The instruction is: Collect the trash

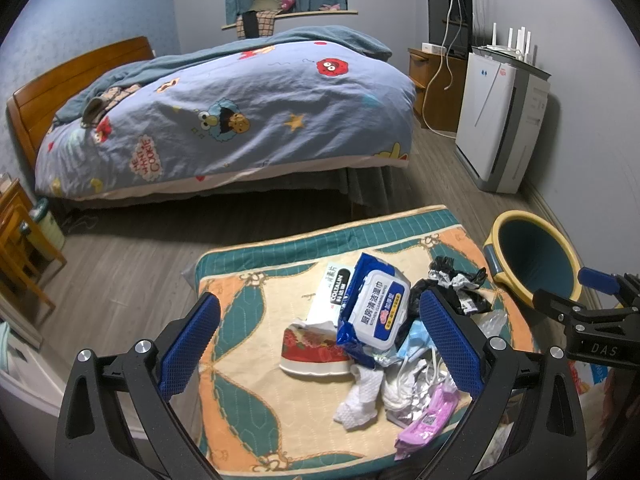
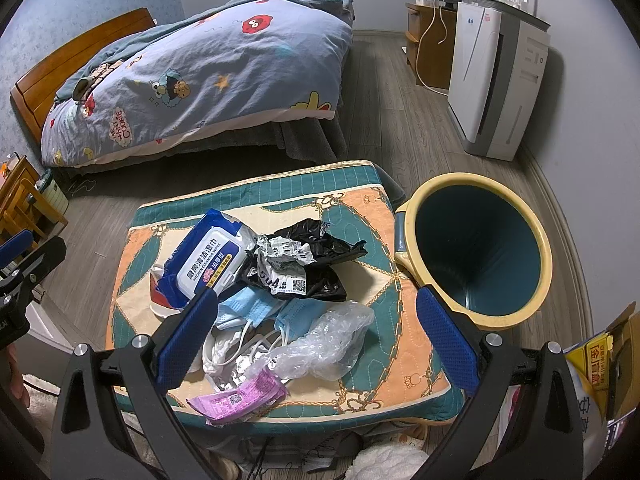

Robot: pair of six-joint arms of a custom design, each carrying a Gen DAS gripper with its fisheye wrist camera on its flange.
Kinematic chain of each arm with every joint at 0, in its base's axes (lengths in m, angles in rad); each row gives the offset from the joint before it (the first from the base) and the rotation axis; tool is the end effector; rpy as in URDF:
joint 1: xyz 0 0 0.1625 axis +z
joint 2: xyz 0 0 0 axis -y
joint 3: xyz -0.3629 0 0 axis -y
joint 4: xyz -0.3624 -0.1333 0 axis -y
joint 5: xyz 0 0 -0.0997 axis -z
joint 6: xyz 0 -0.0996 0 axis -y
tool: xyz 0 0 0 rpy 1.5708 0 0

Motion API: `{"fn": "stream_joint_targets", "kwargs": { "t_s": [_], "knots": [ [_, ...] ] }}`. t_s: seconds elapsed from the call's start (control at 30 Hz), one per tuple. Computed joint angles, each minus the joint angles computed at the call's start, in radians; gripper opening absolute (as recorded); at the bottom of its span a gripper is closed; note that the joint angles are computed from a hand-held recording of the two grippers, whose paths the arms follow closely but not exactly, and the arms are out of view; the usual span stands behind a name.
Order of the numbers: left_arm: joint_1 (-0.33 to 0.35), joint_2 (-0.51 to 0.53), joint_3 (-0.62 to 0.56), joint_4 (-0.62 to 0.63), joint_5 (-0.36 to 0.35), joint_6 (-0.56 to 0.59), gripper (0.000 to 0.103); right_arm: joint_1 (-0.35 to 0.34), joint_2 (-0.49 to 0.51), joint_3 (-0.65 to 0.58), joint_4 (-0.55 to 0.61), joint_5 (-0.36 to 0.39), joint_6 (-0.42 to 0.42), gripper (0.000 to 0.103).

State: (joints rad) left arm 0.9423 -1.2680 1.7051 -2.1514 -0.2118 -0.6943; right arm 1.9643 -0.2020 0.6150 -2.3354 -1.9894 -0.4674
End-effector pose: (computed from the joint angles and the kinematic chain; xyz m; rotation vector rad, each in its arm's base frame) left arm -0.1298 -0.5710 0.3490 -0.1736 1.9048 -1.0558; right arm 0.3972 -0.7147 0.0388 1.0252 -2.4747 0.4542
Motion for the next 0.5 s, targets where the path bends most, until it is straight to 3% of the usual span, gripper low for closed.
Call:
{"fn": "stream_joint_targets", "kwargs": {
  "t_s": [0.5],
  "knots": [
    [0.0,0.0,-0.001,0.004,0.0,-0.003,0.099,0.002,0.002,-0.008,0.007,-0.001,0.002,0.098]
  ]
}}
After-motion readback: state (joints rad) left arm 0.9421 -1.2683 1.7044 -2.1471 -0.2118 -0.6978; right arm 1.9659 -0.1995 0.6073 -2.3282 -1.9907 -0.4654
